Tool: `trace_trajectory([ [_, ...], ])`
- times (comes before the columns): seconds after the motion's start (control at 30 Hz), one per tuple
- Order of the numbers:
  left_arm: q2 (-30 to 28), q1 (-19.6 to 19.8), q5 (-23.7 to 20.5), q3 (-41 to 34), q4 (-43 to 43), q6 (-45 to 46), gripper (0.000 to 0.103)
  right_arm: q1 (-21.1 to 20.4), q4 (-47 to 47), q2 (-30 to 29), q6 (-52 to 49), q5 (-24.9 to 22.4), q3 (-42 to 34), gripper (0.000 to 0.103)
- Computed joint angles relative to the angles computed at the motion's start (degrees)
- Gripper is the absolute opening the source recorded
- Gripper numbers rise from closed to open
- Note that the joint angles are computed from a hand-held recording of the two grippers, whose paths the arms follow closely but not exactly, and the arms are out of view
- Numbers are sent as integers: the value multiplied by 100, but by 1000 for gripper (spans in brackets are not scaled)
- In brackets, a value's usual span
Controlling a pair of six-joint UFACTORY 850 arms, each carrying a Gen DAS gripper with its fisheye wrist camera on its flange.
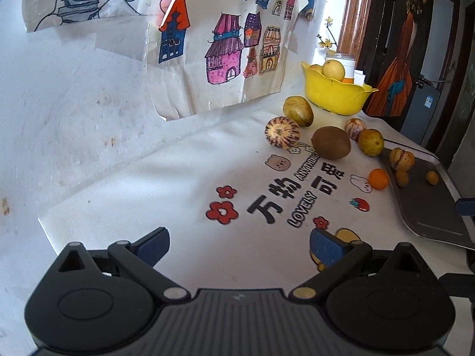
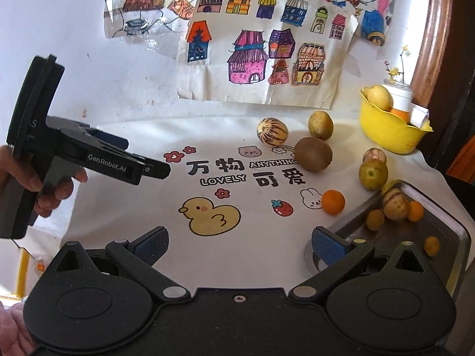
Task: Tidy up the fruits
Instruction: 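Withdraw both open tools from the tray toward the remaining fruits, then grasp another striped pepino with the left tool while the right tool grasps an orange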
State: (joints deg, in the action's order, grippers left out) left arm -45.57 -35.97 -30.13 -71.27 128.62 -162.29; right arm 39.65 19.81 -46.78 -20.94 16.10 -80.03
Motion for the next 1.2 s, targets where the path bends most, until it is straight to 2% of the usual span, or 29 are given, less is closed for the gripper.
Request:
trace_trajectory([
  [0.13, -122, 94, 90, -211, -36, 158, 102, -31, 347, -175, -468, -53, -240, 102],
  [0.27, -286, 166, 163, -500, -46, 282, 102, -75, 311, -319, -531, 187, -350, 102],
  [0.4, -500, 219, 278, -883, -80, 491, 102, -121, 689, -517, -1131, 309, -573, 102],
  [0.6, -950, 293, 411, -1643, -248, 1041, 102, -296, 1092, -900, -1725, 143, -1102, 102],
  [1.03, -2038, 439, 652, -3453, -1238, 2415, 102, -653, 64, -1635, -716, -379, -2226, 102],
  [1.2, -2283, 483, 807, -3822, -779, 2031, 102, -710, -91, -1764, -562, -513, -2415, 102],
])
